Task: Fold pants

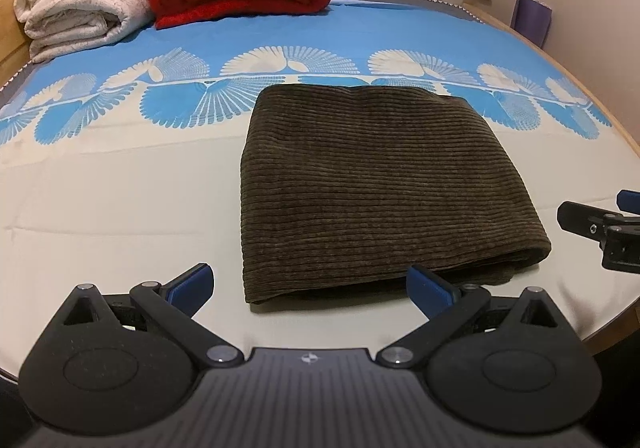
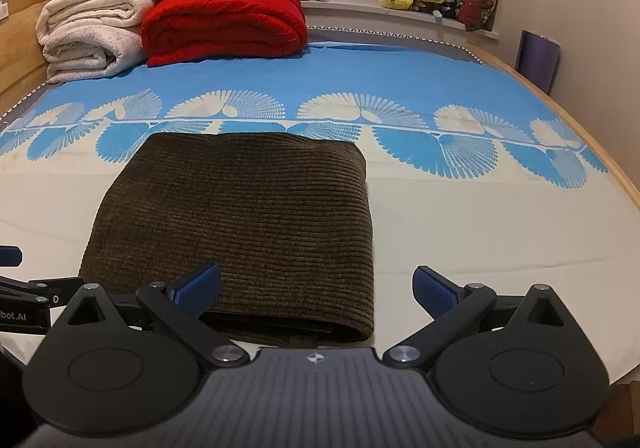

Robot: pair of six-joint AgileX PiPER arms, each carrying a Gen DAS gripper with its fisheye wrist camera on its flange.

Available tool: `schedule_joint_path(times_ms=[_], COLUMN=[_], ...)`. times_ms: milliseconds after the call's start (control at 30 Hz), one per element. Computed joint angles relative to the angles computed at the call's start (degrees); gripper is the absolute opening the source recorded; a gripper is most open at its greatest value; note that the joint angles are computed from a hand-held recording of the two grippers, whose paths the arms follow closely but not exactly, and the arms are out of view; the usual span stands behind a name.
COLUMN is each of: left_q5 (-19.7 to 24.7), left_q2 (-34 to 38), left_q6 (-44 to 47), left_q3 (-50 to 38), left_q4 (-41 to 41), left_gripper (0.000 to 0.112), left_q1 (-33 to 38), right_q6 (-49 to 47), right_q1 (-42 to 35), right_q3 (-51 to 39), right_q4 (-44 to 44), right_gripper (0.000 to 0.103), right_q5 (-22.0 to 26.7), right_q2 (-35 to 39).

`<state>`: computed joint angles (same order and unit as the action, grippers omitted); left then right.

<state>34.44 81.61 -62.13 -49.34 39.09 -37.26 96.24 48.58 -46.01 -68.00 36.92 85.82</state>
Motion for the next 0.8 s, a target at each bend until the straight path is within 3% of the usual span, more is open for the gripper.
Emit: schedule_joint_path(times_ms=[800], left_q5=[-1.9], left_q2=[1.2], left_q6=[2.1], left_q3=[-0.6], left_q4=[-2.3], left_gripper=[0.103], left_q1=[1.3], right_q6=[-2.3], right_q1=[0.0], right_q3=[-2.5], right_q4=[-0.4], right_gripper=[0.101], right_q5=[-0.9], right_q2=[3.5])
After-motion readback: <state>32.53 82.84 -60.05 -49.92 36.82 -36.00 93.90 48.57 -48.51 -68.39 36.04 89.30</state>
